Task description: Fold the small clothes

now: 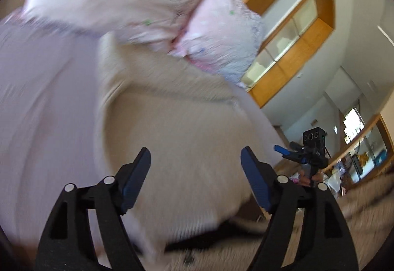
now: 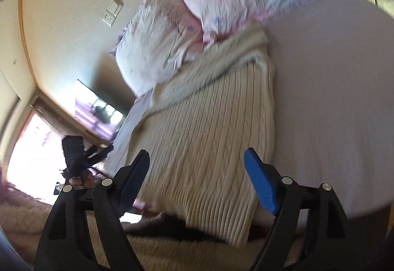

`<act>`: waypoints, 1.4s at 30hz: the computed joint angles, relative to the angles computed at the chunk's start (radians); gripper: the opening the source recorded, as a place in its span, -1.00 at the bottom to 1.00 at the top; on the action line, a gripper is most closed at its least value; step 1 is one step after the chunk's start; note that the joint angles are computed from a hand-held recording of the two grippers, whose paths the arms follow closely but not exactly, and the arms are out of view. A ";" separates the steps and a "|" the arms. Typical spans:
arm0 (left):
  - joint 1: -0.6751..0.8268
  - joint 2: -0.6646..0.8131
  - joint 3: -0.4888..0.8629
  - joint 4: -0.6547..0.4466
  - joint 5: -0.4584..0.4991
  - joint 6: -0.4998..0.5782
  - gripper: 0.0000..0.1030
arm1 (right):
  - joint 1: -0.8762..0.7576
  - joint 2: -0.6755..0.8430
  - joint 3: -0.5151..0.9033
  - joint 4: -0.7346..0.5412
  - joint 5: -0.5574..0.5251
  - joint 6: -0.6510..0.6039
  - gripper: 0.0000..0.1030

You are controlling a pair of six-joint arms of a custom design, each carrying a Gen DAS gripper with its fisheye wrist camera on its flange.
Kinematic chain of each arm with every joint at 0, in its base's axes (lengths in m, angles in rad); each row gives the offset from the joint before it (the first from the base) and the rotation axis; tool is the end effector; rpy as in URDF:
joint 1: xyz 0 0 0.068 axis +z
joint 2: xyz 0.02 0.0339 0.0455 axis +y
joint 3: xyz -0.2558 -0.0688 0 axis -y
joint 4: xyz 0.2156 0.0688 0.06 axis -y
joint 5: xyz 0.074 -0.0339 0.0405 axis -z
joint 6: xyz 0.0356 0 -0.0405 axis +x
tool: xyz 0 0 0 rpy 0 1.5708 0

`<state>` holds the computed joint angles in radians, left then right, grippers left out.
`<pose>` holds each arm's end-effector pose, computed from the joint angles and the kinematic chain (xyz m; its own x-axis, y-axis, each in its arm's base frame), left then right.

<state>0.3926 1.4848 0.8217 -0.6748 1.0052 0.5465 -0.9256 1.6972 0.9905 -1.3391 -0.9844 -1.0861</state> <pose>0.2206 0.0588 0.1924 -0.7810 -0.0220 -0.6241 0.4458 0.6802 -0.5819 0.1514 -0.1518 0.1896 -0.8431 0.3059 -0.4423 -0.1604 0.6419 0.7498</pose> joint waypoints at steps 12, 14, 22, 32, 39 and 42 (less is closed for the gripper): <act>0.158 0.252 -0.190 0.058 -0.009 0.171 0.44 | -0.072 0.238 -0.151 0.104 0.098 -0.010 -0.05; 0.139 0.278 -0.212 0.123 0.012 0.129 0.33 | -0.029 0.255 -0.161 0.100 0.056 -0.023 -0.30; 0.090 0.309 -0.211 0.113 0.039 0.069 -0.85 | 0.006 0.210 -0.125 -0.074 -0.072 -0.215 -0.84; -0.068 0.181 0.096 0.659 0.123 -0.727 -0.85 | 0.374 -0.047 0.055 1.128 -0.347 1.180 -0.85; -0.300 0.691 0.759 0.644 -0.292 -0.959 -0.85 | 0.588 0.398 0.510 1.289 0.148 1.544 -0.85; -0.320 0.828 0.938 0.524 -0.319 -0.981 -0.83 | 0.643 0.536 0.708 1.082 0.309 1.501 -0.83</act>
<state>0.0731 2.3129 1.7594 -0.1507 0.6859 -0.4348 -0.2823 2.2329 1.6987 -0.2574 -0.6757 0.4147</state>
